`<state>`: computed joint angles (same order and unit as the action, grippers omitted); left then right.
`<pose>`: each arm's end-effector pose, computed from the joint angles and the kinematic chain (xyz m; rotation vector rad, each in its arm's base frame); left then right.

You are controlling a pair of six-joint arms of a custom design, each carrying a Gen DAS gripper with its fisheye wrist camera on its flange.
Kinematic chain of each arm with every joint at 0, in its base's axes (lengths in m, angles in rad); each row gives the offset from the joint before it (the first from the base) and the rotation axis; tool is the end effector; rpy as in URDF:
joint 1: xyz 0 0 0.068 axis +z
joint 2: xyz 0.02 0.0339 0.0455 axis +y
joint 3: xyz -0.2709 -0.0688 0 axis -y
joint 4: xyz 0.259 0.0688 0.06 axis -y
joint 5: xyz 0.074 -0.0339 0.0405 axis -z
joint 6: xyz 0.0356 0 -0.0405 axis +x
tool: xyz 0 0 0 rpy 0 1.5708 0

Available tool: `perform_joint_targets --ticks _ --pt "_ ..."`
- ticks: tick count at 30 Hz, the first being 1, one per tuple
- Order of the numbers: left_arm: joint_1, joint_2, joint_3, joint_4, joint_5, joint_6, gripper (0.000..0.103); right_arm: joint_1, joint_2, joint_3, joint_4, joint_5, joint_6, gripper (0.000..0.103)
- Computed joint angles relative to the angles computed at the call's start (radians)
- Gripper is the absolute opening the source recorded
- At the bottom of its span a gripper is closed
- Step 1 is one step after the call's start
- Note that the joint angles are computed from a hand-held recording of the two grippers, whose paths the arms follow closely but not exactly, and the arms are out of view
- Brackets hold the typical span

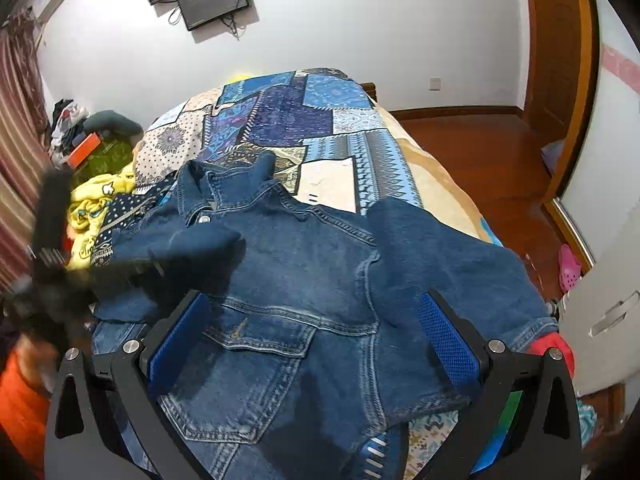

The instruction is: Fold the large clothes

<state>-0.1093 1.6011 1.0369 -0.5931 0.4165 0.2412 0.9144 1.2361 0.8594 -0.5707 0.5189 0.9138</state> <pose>0.3185 -0.0494 0.1989 0.5793 2.5959 -0.5235 0.1697 0.1914 0.2447 0.2007 2.3555 0.2194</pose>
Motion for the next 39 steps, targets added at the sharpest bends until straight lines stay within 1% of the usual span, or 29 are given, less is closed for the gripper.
perform_joint_targets --ticks 3,4,5,6,8,9,10,11,12,13,15,17,20,23,27,29,32,33,34,35,36,37,39 --pt "-0.045 -0.058 -0.043 -0.034 -0.047 0.066 0.008 -0.012 -0.003 -0.009 0.002 -0.014 0.003 0.103" --pt "-0.055 -0.087 -0.055 -0.049 -0.060 0.088 0.015 -0.019 0.014 0.000 0.005 -0.024 -0.002 0.103" --pt "-0.051 -0.112 -0.068 -0.056 -0.065 0.110 0.029 -0.021 0.022 0.006 0.005 -0.030 -0.008 0.103" --pt "-0.033 -0.138 -0.086 -0.052 -0.057 0.130 0.036 -0.021 0.030 0.011 0.009 -0.034 -0.015 0.103" --pt "0.027 -0.196 -0.109 -0.039 -0.033 0.146 0.068 -0.015 0.064 0.038 0.016 -0.039 -0.029 0.103" --pt "0.078 -0.243 -0.128 -0.019 -0.023 0.147 0.074 -0.009 0.079 0.051 0.016 -0.037 -0.035 0.103" --pt "0.117 -0.265 -0.127 -0.012 -0.017 0.150 0.085 -0.004 0.101 0.068 0.019 -0.038 -0.046 0.103" --pt "0.178 -0.293 -0.136 0.008 -0.009 0.157 0.092 0.002 0.122 0.084 0.026 -0.042 -0.061 0.103" --pt "0.214 -0.291 -0.127 0.016 -0.004 0.165 0.094 0.007 0.142 0.098 0.034 -0.045 -0.073 0.103" --pt "0.282 -0.292 -0.122 0.029 0.004 0.186 0.095 0.012 0.175 0.121 0.045 -0.054 -0.091 0.103" --pt "0.357 -0.262 -0.107 0.046 -0.004 0.210 0.096 0.012 0.220 0.150 0.067 -0.076 -0.122 0.103" --pt "0.446 -0.194 -0.076 0.059 -0.031 0.243 0.096 0.009 0.287 0.197 0.085 -0.107 -0.160 0.103" --pt "0.521 -0.092 -0.051 0.098 -0.082 0.262 0.096 0.003 0.390 0.273 0.099 -0.161 -0.225 0.103" --pt "0.554 0.014 -0.027 0.134 -0.123 0.269 0.096 0.001 0.497 0.367 0.083 -0.206 -0.294 0.103" --pt "0.570 0.139 -0.010 0.179 -0.183 0.292 0.096 0.009 0.621 0.492 0.036 -0.221 -0.389 0.102" --pt "0.572 0.172 -0.012 0.198 -0.188 0.303 0.096 0.012 0.691 0.567 -0.008 -0.222 -0.438 0.101" --pt "0.590 0.198 -0.018 0.223 -0.149 0.281 0.097 0.000 0.765 0.631 -0.059 -0.222 -0.455 0.088" --pt "0.596 0.206 -0.015 0.221 -0.140 0.268 0.098 -0.009 0.778 0.637 -0.067 -0.231 -0.452 0.078" --pt "0.601 0.214 -0.010 0.219 -0.132 0.262 0.099 -0.022 0.787 0.636 -0.070 -0.246 -0.447 0.072" --pt "0.605 0.219 -0.008 0.216 -0.123 0.259 0.099 -0.040 0.778 0.616 -0.052 -0.278 -0.438 0.070" --pt "0.612 0.224 -0.009 0.219 -0.113 0.257 0.099 -0.051 0.765 0.597 -0.031 -0.296 -0.427 0.063" --pt "0.613 0.219 -0.017 0.224 -0.108 0.252 0.100 -0.059 0.746 0.574 -0.015 -0.295 -0.418 0.051" --pt "0.617 0.215 -0.031 0.238 -0.101 0.246 0.100 -0.062 0.707 0.533 0.001 -0.260 -0.393 0.034"
